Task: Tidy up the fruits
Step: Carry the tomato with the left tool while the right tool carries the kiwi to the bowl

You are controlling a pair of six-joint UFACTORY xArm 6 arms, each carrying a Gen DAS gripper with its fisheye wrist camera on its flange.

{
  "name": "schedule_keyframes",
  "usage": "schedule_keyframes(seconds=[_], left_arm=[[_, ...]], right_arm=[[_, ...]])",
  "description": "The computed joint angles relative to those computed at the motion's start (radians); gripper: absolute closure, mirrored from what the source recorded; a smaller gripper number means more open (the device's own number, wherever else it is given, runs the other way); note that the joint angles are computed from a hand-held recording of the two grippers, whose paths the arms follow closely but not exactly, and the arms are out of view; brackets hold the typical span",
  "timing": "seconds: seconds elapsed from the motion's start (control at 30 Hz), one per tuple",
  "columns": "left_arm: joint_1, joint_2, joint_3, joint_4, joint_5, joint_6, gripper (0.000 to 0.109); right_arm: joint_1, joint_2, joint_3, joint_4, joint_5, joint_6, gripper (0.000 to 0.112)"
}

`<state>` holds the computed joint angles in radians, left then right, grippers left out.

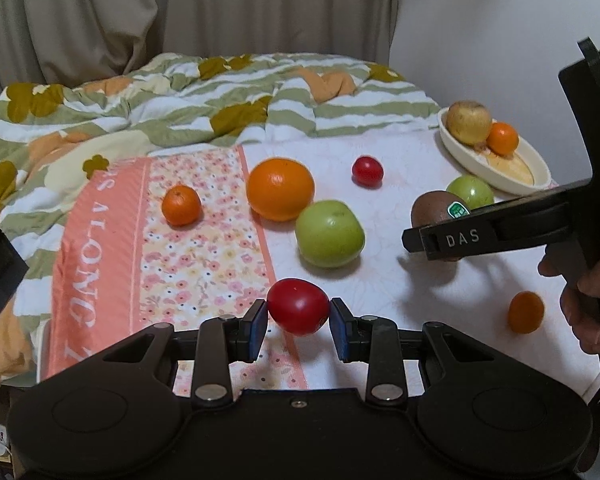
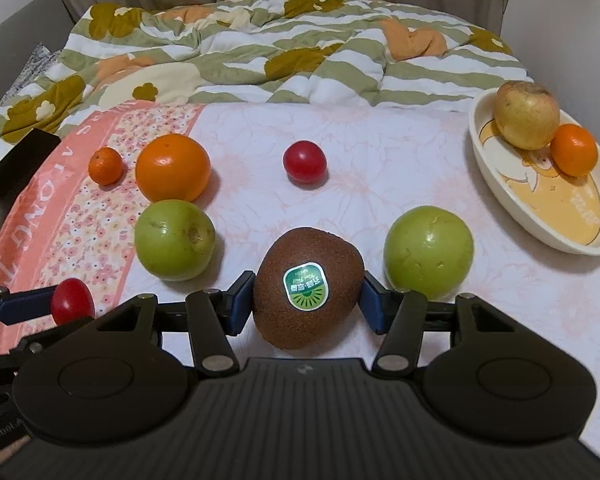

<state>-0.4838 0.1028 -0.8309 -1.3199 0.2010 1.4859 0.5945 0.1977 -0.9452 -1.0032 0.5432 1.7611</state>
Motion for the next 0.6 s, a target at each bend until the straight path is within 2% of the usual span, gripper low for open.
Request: schedule_keyframes(seconds=[0.27, 0.6], left_arm=[[-0.005, -0.118, 0.066, -0.086, 0.008, 0.059, 0.071], [-0.040, -0.260, 0.126, -0.093, 0.025, 0.053, 0.071]], right_arm=[[0.055, -0.123, 0.060, -0.003, 0.080, 0.016, 0.042], [0.155, -0.357, 0.192, 0.003, 0.244, 0.083, 0.042]])
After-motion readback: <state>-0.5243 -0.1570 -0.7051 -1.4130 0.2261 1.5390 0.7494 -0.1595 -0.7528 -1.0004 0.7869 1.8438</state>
